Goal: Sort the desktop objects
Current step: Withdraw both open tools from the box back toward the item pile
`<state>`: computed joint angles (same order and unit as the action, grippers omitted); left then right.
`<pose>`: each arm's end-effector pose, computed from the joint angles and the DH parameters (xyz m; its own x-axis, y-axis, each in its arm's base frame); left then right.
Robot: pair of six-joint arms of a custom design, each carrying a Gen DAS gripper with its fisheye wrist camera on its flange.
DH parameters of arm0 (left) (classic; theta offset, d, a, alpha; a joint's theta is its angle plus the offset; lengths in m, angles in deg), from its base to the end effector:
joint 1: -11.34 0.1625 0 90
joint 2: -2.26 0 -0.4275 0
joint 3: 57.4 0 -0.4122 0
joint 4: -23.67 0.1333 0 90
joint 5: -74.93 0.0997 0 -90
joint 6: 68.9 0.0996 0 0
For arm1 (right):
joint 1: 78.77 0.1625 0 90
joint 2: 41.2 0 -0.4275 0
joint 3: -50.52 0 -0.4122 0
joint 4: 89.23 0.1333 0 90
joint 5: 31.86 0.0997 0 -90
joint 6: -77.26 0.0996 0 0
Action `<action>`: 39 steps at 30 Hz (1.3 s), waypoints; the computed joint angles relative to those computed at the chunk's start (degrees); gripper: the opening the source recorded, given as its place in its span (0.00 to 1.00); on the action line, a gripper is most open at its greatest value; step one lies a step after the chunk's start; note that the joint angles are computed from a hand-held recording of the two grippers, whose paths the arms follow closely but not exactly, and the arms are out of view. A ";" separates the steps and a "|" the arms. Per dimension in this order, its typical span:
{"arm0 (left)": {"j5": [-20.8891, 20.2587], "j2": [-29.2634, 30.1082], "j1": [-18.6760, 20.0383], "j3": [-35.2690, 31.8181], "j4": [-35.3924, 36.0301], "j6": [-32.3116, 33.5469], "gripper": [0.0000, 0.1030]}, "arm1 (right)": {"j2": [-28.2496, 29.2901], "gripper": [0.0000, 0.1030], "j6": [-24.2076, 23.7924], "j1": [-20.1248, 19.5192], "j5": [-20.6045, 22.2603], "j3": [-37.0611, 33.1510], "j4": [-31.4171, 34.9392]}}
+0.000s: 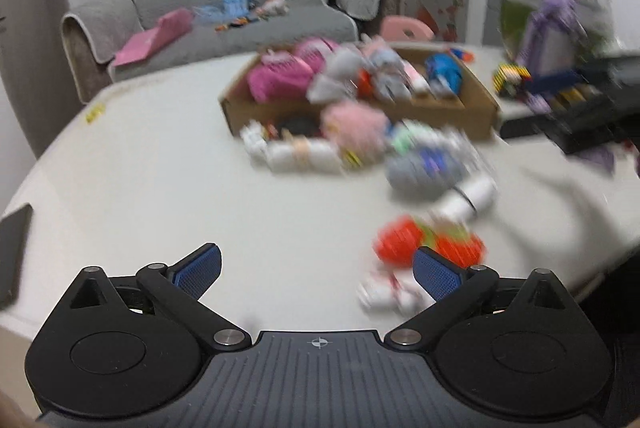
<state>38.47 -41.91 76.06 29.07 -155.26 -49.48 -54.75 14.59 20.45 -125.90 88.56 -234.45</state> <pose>-0.1158 -0.7449 0.2148 -0.6447 -0.0528 -0.7626 0.5382 0.6770 -0.5019 0.2732 -0.8950 0.0573 -0.3324 -0.8108 0.4818 -0.9431 0.2791 -0.1808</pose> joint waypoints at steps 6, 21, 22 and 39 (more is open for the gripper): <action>-1.96 1.05 0.76 0.48 2.37 -1.05 0.99 | 0.61 0.84 1.44 -0.38 -0.20 -0.38 0.80; -3.49 2.98 3.39 -2.84 2.91 -2.68 1.00 | 8.54 0.60 7.15 -1.03 -2.14 -14.48 11.77; -3.30 3.01 3.48 -3.00 2.70 -2.61 1.00 | 8.84 0.59 7.39 -1.09 -2.27 -15.13 12.30; -6.63 2.97 3.54 -1.77 -1.75 0.23 0.78 | 13.39 0.32 8.18 -1.49 -2.77 -23.74 18.45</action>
<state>31.85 -38.95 79.59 27.30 -157.01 -49.25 -41.36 22.77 18.96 -128.67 64.81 -216.00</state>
